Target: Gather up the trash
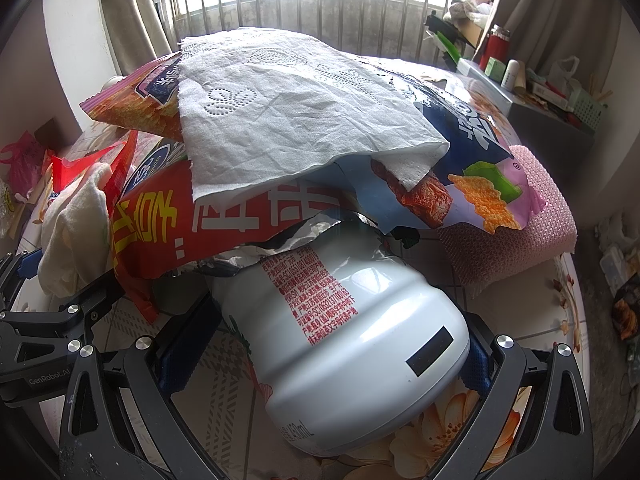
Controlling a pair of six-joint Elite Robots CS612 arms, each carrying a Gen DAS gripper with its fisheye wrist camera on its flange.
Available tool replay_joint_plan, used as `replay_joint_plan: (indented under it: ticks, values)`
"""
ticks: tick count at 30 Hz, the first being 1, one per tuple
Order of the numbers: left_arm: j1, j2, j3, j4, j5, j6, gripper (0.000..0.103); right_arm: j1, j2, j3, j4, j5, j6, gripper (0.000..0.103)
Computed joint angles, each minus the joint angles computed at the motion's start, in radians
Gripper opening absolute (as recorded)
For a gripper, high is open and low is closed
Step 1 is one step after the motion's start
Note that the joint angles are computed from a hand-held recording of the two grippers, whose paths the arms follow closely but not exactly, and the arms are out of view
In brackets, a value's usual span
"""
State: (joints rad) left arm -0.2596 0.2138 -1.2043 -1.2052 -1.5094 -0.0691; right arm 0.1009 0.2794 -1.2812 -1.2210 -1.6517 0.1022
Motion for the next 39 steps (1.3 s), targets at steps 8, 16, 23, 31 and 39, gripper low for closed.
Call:
replay_joint_plan:
  ticks: [8,16,23,31,39]
  values:
    - [0.000,0.000,0.000,0.000,0.000,0.000,0.099,0.000,0.002,-0.006,0.005,-0.001,-0.002,0.097]
    - [0.000,0.000,0.000,0.000,0.000,0.000,0.099,0.002,0.019,-0.046,0.033,0.012,-0.018,0.097]
    - [-0.005,0.000,-0.009,0.024,0.014,-0.022,0.099,0.009,-0.016,-0.035,0.145,0.012,0.006,0.097]
    - [0.014,0.013,-0.100,0.123,-0.066,0.028,0.079,-0.017,0.004,-0.114,0.166,0.110,0.037,0.097]
    - [0.058,0.015,-0.137,-0.019,-0.214,-0.001,0.078,-0.035,0.005,-0.164,0.059,0.146,0.046,0.097]
